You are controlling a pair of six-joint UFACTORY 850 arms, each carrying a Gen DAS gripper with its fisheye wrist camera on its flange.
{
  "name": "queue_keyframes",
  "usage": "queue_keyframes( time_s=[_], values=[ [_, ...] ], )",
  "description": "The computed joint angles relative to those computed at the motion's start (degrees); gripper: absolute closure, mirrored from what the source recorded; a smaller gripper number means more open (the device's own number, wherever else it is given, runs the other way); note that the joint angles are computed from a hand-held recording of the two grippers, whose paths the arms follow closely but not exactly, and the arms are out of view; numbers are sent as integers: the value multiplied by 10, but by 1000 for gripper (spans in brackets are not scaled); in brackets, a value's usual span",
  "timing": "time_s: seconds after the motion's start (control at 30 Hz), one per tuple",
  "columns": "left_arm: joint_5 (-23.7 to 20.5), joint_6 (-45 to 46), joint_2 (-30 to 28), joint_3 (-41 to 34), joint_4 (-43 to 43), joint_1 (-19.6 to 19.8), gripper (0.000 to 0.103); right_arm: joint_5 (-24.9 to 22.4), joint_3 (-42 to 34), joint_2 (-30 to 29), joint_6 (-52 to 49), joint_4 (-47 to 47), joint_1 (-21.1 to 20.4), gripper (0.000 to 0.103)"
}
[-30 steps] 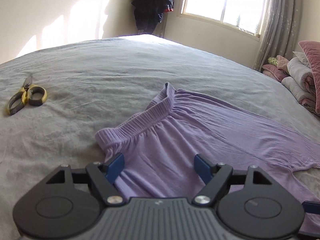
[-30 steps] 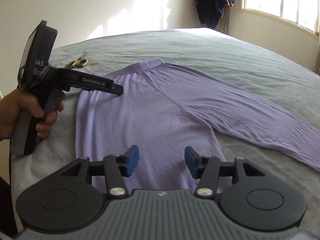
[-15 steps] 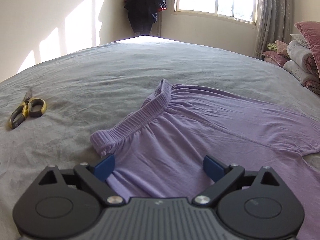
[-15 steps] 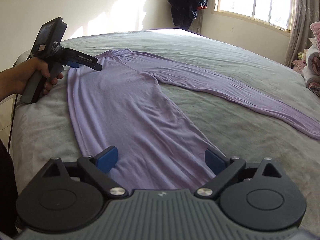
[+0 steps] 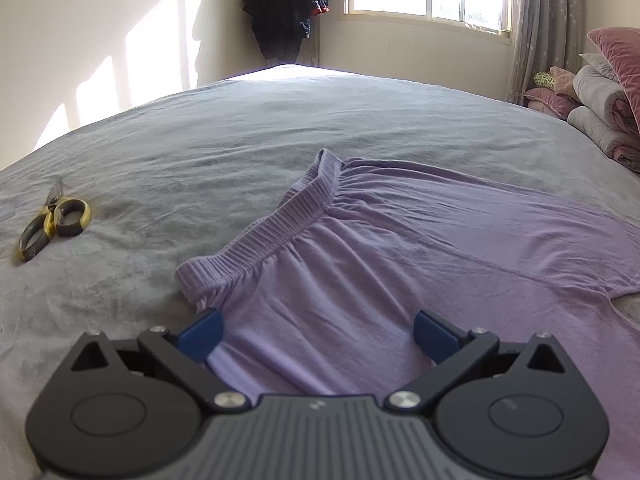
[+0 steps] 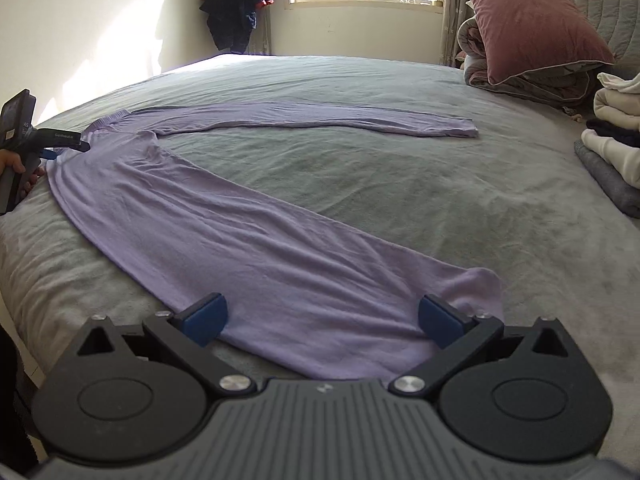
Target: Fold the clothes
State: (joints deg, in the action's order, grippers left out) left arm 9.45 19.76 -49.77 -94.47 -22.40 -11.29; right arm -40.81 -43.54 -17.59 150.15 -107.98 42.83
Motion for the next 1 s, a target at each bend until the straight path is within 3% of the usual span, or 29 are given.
queue_keyframes(
  time_s=[0.17,0.4,0.53,0.7,0.8,0.9,1.0],
  values=[
    [4,61,8,7,-58,-4,0,-17,31,27,25,41,9,0],
    [57,33,53,68,30,-21,0,-5,12,30,-9,46,17,0],
    [53,35,65,82,40,-28,0,-5,-31,4,-35,21,15,0],
    [43,150,62,77,-91,-35,0,27,-74,-31,-42,-10,1,0],
    [29,172,61,71,-150,-33,0,49,-78,-43,-41,1,-3,0],
    [20,160,62,67,-182,-30,0,35,-63,-44,-6,-21,1,0],
    [23,211,61,57,-276,-32,0,36,-56,-39,18,-24,0,0]
  ],
)
